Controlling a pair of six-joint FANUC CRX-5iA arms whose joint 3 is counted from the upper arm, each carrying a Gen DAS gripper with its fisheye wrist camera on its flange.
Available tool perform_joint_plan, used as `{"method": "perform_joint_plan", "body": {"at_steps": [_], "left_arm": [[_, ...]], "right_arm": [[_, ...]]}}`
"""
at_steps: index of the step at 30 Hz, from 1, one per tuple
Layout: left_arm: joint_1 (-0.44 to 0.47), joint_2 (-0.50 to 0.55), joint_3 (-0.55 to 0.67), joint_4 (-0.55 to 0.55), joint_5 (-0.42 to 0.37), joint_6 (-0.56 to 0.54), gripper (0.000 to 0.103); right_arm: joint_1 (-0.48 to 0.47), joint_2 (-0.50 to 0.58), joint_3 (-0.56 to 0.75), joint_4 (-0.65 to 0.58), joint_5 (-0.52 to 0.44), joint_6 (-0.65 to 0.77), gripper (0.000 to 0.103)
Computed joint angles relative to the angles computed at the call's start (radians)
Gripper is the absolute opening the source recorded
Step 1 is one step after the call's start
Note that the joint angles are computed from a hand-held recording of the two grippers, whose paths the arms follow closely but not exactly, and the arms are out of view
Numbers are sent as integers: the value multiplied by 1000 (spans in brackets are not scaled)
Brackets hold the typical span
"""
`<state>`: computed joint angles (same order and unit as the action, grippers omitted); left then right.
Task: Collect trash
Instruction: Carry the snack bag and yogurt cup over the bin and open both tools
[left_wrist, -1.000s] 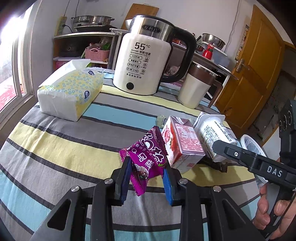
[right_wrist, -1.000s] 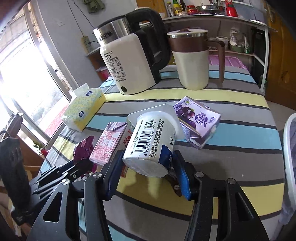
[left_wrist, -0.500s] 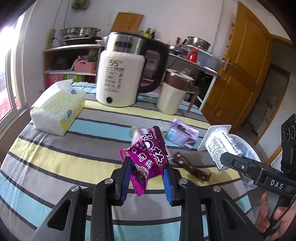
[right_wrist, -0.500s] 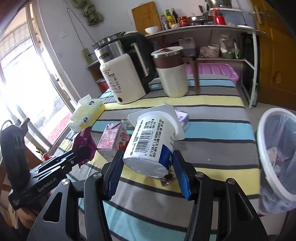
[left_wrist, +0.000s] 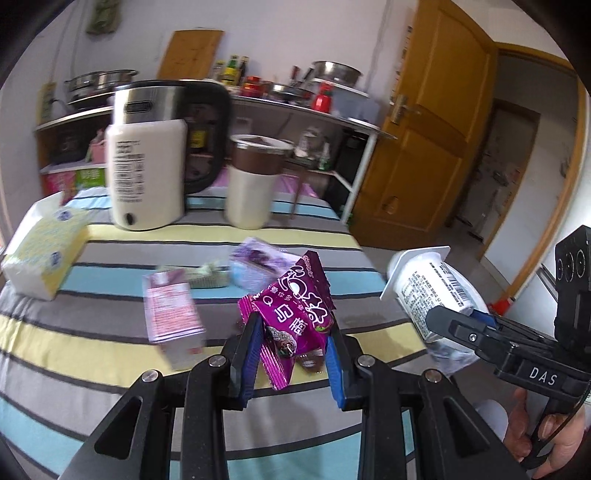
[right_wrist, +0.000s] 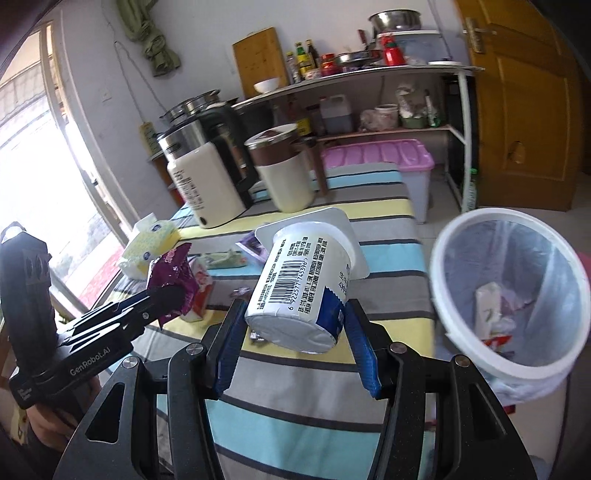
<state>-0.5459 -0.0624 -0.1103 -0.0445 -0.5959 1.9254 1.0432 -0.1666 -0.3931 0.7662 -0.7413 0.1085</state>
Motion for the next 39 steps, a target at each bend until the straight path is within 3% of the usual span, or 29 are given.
{"method": "perform_joint_plan", "body": {"at_steps": [20,39], "left_arm": [[-129,270,226,180,15,-236,32],[-159,502,432,347,-47,-420,32]], "right_arm": [[-46,-208,-182,47,-164,-143,54],[-142,-216,-207,-43,-208,-93,55]]}}
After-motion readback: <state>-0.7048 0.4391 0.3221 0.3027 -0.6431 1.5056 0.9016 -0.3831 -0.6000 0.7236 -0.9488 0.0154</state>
